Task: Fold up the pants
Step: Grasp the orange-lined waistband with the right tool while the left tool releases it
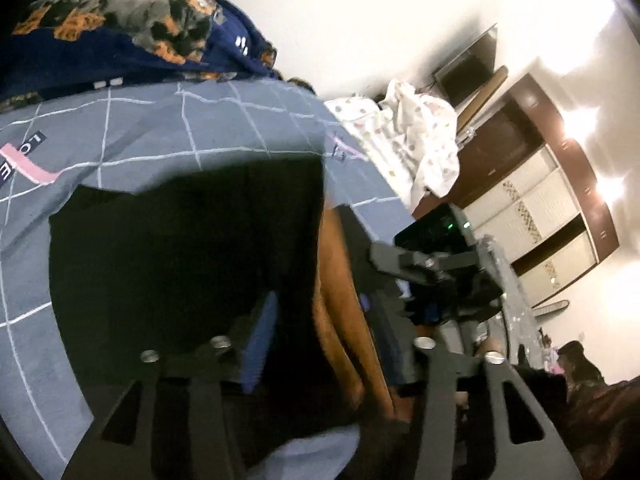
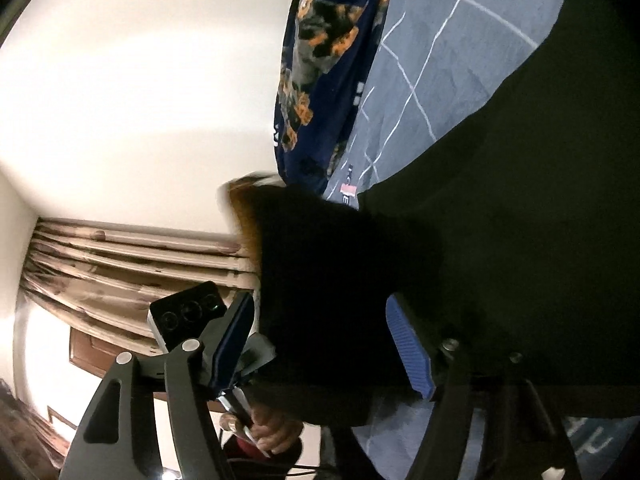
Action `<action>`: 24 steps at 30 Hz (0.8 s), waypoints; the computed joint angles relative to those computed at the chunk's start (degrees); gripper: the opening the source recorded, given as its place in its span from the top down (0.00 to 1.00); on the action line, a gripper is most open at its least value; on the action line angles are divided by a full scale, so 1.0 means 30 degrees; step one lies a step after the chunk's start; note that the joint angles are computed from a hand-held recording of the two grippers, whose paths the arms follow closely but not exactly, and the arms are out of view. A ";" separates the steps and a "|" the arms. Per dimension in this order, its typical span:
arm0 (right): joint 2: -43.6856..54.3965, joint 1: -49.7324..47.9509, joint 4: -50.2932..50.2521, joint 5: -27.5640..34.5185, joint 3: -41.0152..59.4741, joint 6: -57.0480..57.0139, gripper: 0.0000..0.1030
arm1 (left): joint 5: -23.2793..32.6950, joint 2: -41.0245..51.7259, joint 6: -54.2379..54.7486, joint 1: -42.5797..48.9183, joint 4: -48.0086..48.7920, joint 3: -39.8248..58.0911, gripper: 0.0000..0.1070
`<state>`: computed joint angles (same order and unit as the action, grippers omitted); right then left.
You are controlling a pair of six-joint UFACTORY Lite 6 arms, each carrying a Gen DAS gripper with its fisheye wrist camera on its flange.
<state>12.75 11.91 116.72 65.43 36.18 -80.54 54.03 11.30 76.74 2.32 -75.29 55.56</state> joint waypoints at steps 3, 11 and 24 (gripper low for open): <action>-0.0383 0.0079 -0.0155 -0.1598 -0.0149 0.0539 0.22 | 0.0063 -0.0482 0.0123 0.0281 -0.0315 -0.0040 0.43; -0.0298 0.0079 -0.0782 -0.2905 0.0321 0.1048 0.34 | -0.0131 -0.2692 0.0920 0.4184 0.0381 -0.2376 0.37; -0.2548 0.0080 -0.3029 -0.7048 0.0742 0.2445 0.89 | -0.1162 -0.3038 0.2154 0.7424 0.1607 -0.5515 0.37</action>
